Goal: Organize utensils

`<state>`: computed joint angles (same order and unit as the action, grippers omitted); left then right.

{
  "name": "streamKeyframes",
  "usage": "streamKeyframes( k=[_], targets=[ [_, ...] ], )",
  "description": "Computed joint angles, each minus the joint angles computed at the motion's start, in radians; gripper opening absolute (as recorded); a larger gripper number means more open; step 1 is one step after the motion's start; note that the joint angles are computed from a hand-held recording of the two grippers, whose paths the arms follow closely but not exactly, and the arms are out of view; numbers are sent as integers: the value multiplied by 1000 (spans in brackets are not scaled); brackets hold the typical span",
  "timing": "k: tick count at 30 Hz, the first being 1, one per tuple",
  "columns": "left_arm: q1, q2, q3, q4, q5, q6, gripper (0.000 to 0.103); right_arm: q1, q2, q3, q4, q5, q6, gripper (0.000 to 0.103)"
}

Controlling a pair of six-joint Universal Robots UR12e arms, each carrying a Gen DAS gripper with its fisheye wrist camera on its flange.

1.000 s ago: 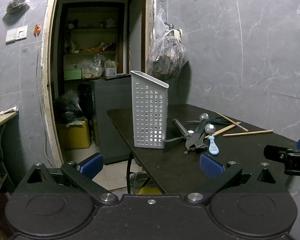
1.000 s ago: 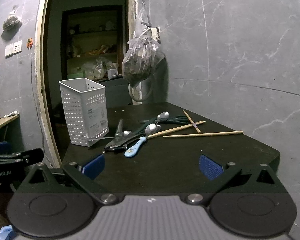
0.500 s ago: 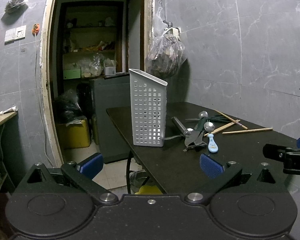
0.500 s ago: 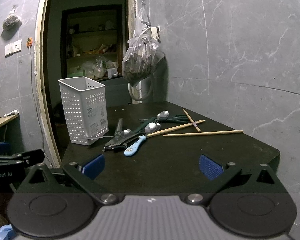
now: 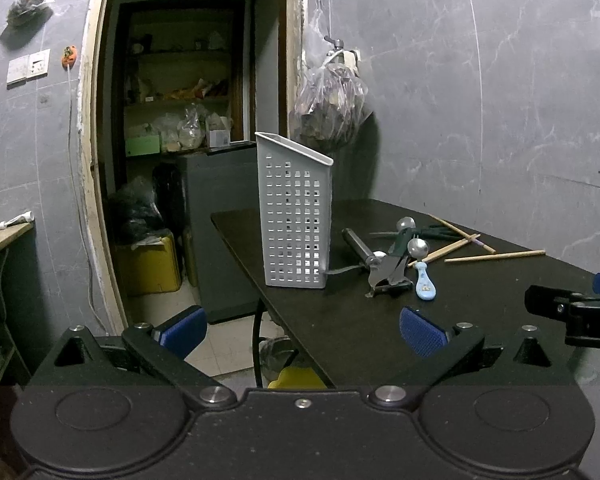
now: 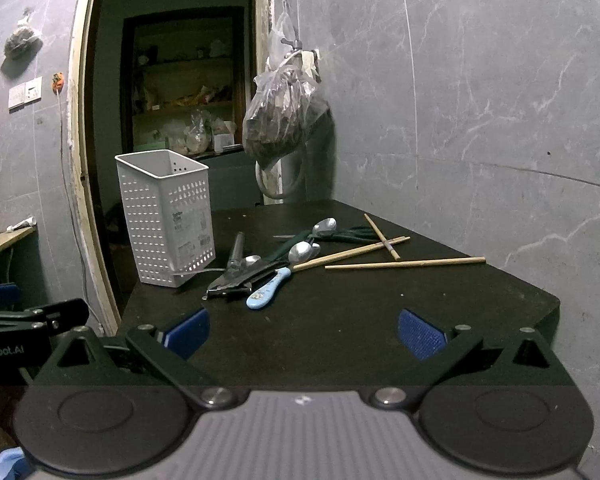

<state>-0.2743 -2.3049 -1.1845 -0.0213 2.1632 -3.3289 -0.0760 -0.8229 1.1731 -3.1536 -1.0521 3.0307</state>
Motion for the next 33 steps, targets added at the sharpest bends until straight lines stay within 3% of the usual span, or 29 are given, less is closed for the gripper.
streamKeyframes(
  k=[15, 33],
  targets=[
    [0, 3, 5, -38, -5, -5, 102, 1, 4, -2, 7, -2, -3, 103],
    [18, -13, 48, -157, -32, -49, 102, 3, 41, -71, 57, 16, 0, 103]
  ],
)
